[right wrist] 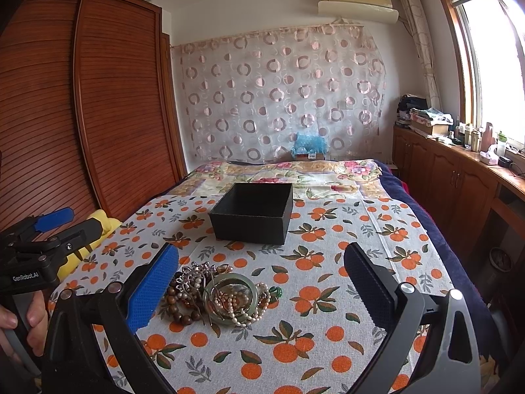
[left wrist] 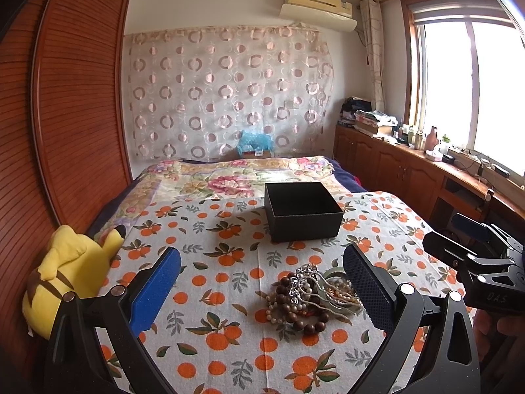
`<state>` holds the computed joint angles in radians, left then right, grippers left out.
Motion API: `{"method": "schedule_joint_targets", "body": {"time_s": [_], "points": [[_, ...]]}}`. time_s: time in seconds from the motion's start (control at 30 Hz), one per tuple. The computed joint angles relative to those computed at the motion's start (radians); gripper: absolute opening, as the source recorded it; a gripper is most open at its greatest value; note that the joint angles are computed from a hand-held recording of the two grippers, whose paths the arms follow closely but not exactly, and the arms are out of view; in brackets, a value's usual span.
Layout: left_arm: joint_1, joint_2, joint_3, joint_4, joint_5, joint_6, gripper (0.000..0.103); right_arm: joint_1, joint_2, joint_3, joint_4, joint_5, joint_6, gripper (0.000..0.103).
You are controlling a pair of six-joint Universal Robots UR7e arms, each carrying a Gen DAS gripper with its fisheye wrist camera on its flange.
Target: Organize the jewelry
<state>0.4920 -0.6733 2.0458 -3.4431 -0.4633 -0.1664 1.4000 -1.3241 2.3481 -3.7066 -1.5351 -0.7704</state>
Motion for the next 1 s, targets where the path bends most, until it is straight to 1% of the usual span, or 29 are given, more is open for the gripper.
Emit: {"method": "schedule_joint_targets", "body": {"time_s": [0.03,0.2,0.23,0.3,0.47,0.5,0.6,0.73,0.87,1.0], "points": [[-0.002,0.013,-0.021,0.017,0.000,-0.010,0.096,0.001,0.000,0.000,0.000,-0.001,0.000,0.101],[-0.005,0.010,-0.015,0.041,-0.010,-0.031,0.096,0.005,0.015,0.000,-0.010,-0.007,0.002,0.101],[-0.001,0.006,-0.016,0.084,0.002,-0.052,0.096,0.008,0.018,-0.001,-0.011,-0.012,0.002,0.101],[0.003,-0.002,-0.014,0.114,-0.003,-0.068,0.096,0.016,0.020,0.000,-0.011,-0.019,0.005,0.101],[0.020,-0.013,-0.004,0.140,-0.038,-0.091,0.096,0.012,0.026,-0.006,0.000,-0.019,0.004,0.101],[0.022,-0.013,-0.003,0.144,-0.038,-0.093,0.096,-0.008,0.022,-0.004,0.006,0.001,-0.005,0.101],[0.034,-0.013,-0.007,0.172,-0.026,-0.104,0.096,-0.017,0.020,-0.005,0.020,0.009,-0.006,0.101],[0.048,-0.013,-0.006,0.162,-0.035,-0.082,0.096,-0.030,0.026,-0.009,0.038,0.007,-0.013,0.101],[0.074,-0.025,-0.010,0.219,-0.063,-0.103,0.096,-0.045,0.043,-0.017,0.055,-0.001,-0.024,0.101],[0.089,-0.026,-0.016,0.272,-0.059,-0.095,0.096,-0.062,0.068,-0.021,0.050,-0.010,-0.057,0.101]]}}
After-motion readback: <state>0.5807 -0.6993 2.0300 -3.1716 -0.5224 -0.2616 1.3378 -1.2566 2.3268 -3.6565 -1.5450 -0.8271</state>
